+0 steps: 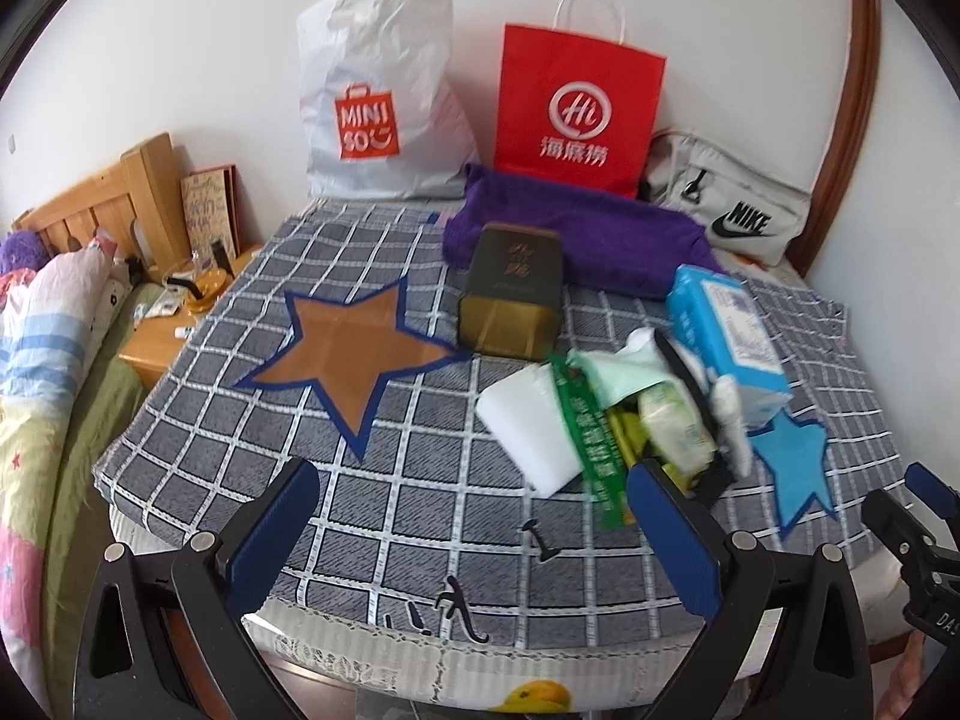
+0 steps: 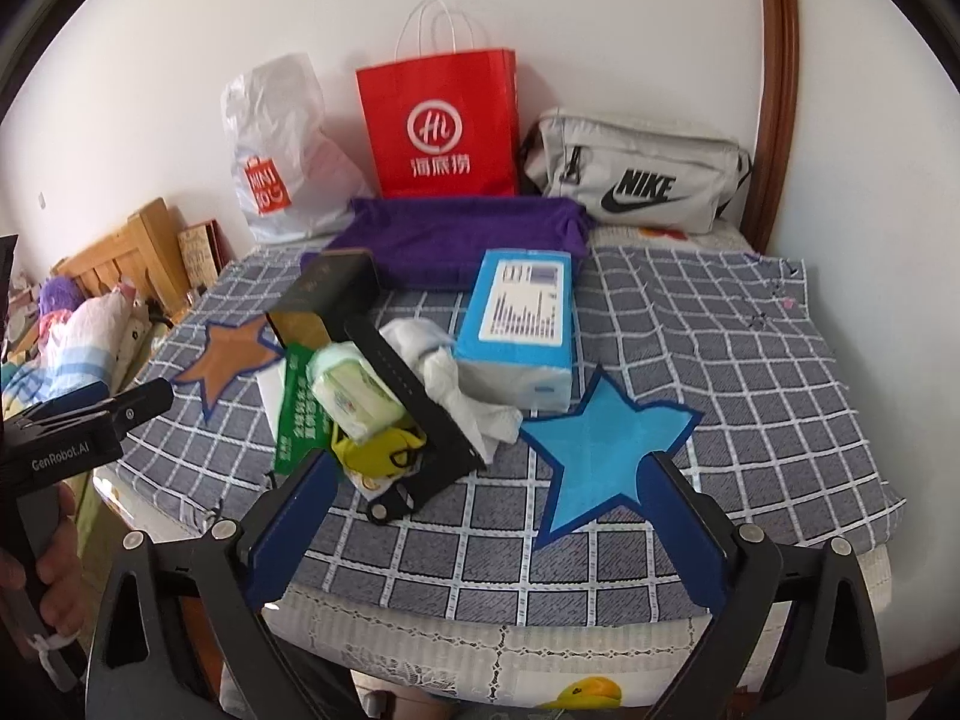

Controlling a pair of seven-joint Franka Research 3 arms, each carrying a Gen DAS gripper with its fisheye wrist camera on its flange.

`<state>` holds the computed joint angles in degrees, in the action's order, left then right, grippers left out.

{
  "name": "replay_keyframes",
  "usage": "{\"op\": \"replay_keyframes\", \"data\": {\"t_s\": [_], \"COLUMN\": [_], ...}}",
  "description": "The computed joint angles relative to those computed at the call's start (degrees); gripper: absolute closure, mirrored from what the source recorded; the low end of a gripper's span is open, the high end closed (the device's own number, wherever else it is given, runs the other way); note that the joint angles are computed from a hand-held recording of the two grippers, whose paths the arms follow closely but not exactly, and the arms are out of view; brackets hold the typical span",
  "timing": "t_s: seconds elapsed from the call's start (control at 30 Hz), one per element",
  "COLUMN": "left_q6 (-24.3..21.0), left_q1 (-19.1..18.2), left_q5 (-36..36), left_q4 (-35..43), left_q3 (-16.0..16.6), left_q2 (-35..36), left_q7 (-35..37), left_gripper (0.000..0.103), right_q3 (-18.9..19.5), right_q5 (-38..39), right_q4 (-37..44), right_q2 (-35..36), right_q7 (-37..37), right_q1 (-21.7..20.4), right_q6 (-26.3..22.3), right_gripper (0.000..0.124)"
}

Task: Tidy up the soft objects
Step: 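Grasp the white foam block with the left tool while the right tool grasps the crumpled white tissue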

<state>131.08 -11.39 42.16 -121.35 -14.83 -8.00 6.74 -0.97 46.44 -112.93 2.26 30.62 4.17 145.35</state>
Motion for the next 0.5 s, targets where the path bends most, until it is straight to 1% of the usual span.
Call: {"op": "replay_keyframes", "data": {"t_s": [0.1, 0.23, 0.3, 0.5], "left_q6": [1.47, 6.15, 7.70, 10.78], "left_q1": [0.46, 1.05, 1.20, 1.18], "left_q5": [-1.26, -2.20, -2.33, -0.08], "left_q4": [-0.66, -1.80, -1.75, -0.91], "left_q3": [0.95, 2.13, 2.48, 3.43], "left_q2": [1.81, 4.27, 5.76, 9.46], "left_q7": [1.48, 3.75, 5.23, 8.50], "left_gripper": [0.000, 0.000, 0.000, 0.000], "right_q3": [0.15, 0.66, 0.97, 1.99], "right_q5": [-1.93, -4.24, -5.19, -6.33], "right_q4": [1.42, 3.49, 4.50, 6.13], "right_q2": [2.90, 6.29, 7.85, 10.50], "right_q7": [1.62, 4.14, 5.13, 5.31], "right_q1": [-0.01, -0.45, -0.73, -1.64], "right_q6": [-0.55, -1.48, -1.97, -1.51], "right_gripper": [0.025, 0.025, 0.025, 0.025]}}
